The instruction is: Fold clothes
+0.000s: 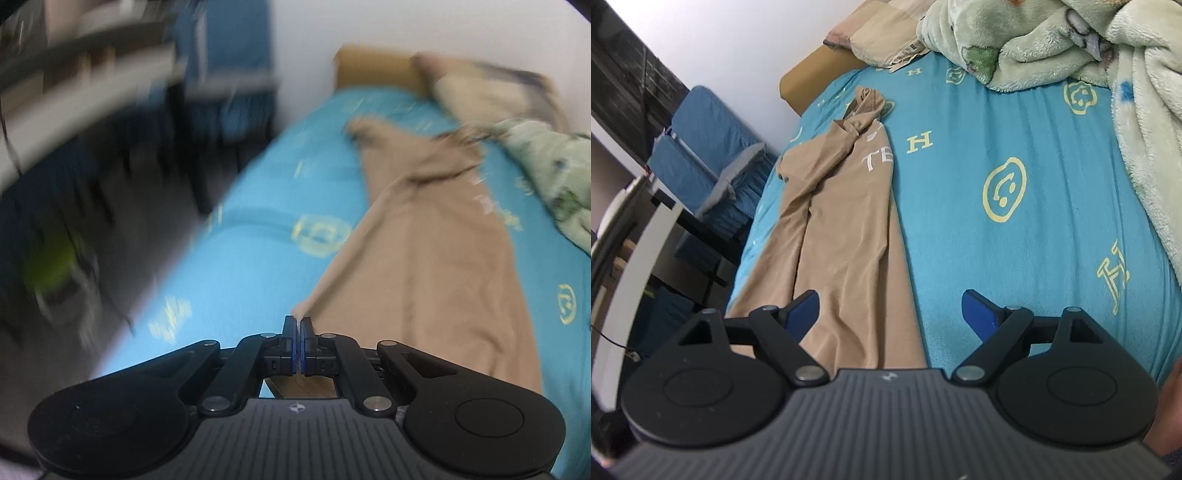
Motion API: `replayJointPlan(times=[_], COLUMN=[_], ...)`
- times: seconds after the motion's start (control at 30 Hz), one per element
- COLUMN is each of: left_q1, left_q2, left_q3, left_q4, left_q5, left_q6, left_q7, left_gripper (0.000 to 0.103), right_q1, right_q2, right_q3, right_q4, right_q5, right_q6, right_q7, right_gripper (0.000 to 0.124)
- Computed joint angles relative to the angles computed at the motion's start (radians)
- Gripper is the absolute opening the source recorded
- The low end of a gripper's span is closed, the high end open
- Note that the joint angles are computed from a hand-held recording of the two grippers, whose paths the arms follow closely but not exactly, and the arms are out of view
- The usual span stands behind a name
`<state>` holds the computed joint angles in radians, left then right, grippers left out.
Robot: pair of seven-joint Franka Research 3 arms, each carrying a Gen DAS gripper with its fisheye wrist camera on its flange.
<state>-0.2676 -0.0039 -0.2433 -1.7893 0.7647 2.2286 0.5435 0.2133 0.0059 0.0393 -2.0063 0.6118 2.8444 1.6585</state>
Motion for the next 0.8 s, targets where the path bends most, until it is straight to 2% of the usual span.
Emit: replayJointPlan(times=[0.1, 0.17, 0.27, 0.33, 0.43, 0.5, 0.57, 0.6, 0.73, 0.8], left_q1=[-0.031, -0.046, -0.062, -0.06, -0.045, -0.026, -0.003, 0.008, 0.043, 0.051], left_q2=[-0.032, -0.038, -0.02, -0.009, -0.006, -0.021, -0.028, -0.026, -0.001, 0.019], left_q3=[-0.03, -0.04, -0.039, -0.028, -0.012, 0.002, 0.015, 0.022, 0.038, 0.037], left_q4=[-0.028, -0.039, -0.039, -0.036, -0.043, -0.067, -0.077, -0.076, -0.063, -0.049], left_q5=[0.098, 0.071, -0.129, -0.312, -0.569, -0.623, -0.63, -0.636, -0.693, -0.727], left_q6=[0.071, 0.142, 0.223, 0.234, 0.251, 0.283, 0.296, 0.288, 0.222, 0.173], left_q7=[0.076, 0.169, 0.39, 0.502, 0.625, 0.574, 0.489, 0.436, 0.273, 0.242], left_gripper=[0.002, 0.002, 0.002, 0.003, 0.02, 0.049, 0.062, 0.065, 0.065, 0.065], right_q1=[0.001, 0.002, 0.0, -0.001, -0.007, -0.013, -0.019, -0.021, -0.029, -0.029], right_q2=[-0.014, -0.02, -0.02, -0.019, -0.01, -0.001, 0.009, 0.015, 0.039, 0.05], right_q3=[0.0, -0.001, -0.005, -0.008, -0.013, -0.015, -0.015, -0.015, -0.014, -0.013], right_q4=[-0.009, -0.013, -0.015, -0.013, 0.0, 0.01, 0.021, 0.027, 0.048, 0.058], right_q5=[0.054, 0.073, 0.058, 0.086, 0.147, 0.202, 0.234, 0.225, 0.159, 0.104], right_q6=[0.014, 0.029, 0.025, 0.008, -0.041, -0.082, -0.125, -0.149, -0.239, -0.271], right_q7=[-0.027, -0.039, -0.018, -0.03, -0.053, -0.074, -0.083, -0.07, 0.02, 0.068], right_gripper=[0.085, 0.085, 0.085, 0.085, 0.085, 0.085, 0.083, 0.077, 0.077, 0.076])
